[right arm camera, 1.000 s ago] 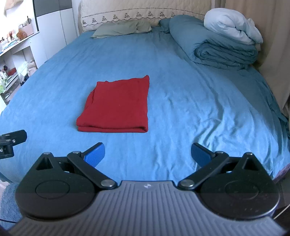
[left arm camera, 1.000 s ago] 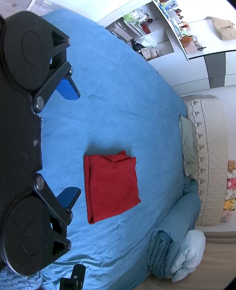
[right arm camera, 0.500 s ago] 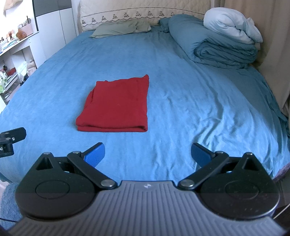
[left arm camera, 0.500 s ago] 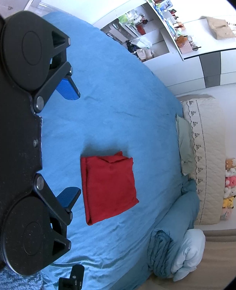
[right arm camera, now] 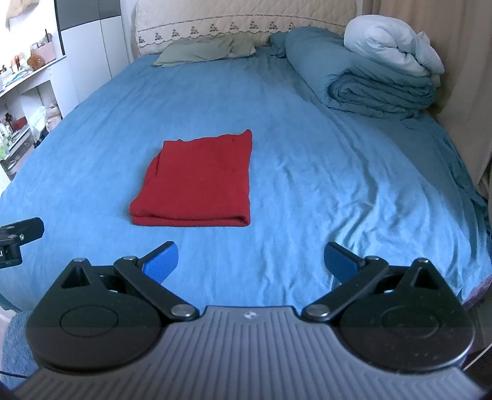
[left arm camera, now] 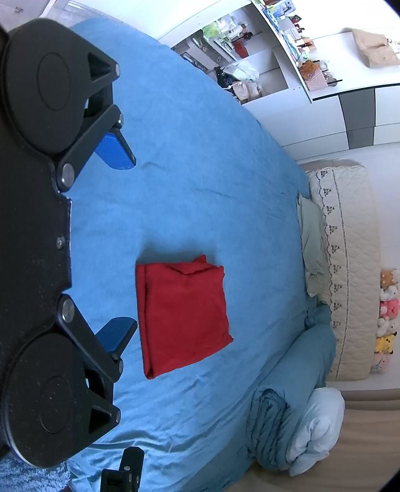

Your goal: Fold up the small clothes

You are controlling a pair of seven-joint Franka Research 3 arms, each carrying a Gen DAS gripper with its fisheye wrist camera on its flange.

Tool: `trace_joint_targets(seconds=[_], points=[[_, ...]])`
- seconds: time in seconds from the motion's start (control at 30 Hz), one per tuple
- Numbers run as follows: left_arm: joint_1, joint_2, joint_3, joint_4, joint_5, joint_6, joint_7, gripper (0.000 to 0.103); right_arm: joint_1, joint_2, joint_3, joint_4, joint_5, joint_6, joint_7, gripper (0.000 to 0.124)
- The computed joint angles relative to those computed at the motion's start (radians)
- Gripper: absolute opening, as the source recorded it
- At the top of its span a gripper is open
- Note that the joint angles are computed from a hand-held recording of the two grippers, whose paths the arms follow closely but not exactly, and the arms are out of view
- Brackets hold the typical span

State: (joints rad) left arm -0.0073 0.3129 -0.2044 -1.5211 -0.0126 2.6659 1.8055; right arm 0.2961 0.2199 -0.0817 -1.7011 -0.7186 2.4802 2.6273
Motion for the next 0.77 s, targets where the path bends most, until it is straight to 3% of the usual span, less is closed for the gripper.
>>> trace_joint_targets(seconds=[0.47,0.77], points=[[-0.011,-0.017,0.013,-0.027,0.028,0.034,-0.043,0.103,-0.001,-0.012,0.005,-0.005,-0.012,-0.003,0.003,0.103],[0.017,-0.009,-0.011,-0.014,-0.043,0.020,0.001,0.103,-0.004,-0.004,0.004,0.006,-0.004,0.002,-0.006,0.103]])
